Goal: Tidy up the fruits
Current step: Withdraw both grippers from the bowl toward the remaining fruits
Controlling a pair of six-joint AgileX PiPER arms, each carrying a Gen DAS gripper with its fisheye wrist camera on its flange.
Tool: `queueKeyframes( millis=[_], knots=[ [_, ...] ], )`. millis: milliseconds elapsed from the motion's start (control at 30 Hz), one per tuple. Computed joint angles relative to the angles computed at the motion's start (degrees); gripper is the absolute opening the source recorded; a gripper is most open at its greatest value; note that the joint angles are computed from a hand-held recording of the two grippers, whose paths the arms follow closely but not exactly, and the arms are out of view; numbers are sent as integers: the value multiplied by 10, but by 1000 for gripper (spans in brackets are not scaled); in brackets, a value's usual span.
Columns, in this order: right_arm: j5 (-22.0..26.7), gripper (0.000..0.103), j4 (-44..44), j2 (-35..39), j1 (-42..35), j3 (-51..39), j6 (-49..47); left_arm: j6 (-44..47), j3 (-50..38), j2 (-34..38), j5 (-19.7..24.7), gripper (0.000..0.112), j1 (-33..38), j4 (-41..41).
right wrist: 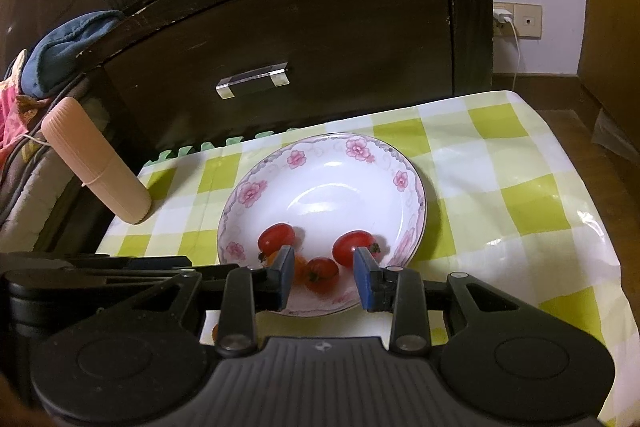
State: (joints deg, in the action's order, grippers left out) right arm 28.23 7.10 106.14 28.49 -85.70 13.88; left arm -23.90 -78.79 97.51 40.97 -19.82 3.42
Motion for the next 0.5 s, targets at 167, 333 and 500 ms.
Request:
queueKeyframes(
  millis=[167,333,500],
  knots=[
    [-1,31,2,-12,4,13,1,-6,12,-13,2,58,-4,6],
    [-1,31,3,-20,7,23,3,-10,17,-19,7,58,-8,13],
    [-1,31,5,-25,11,31,1,-15,27,-28,9,58,-10,18]
  ],
)
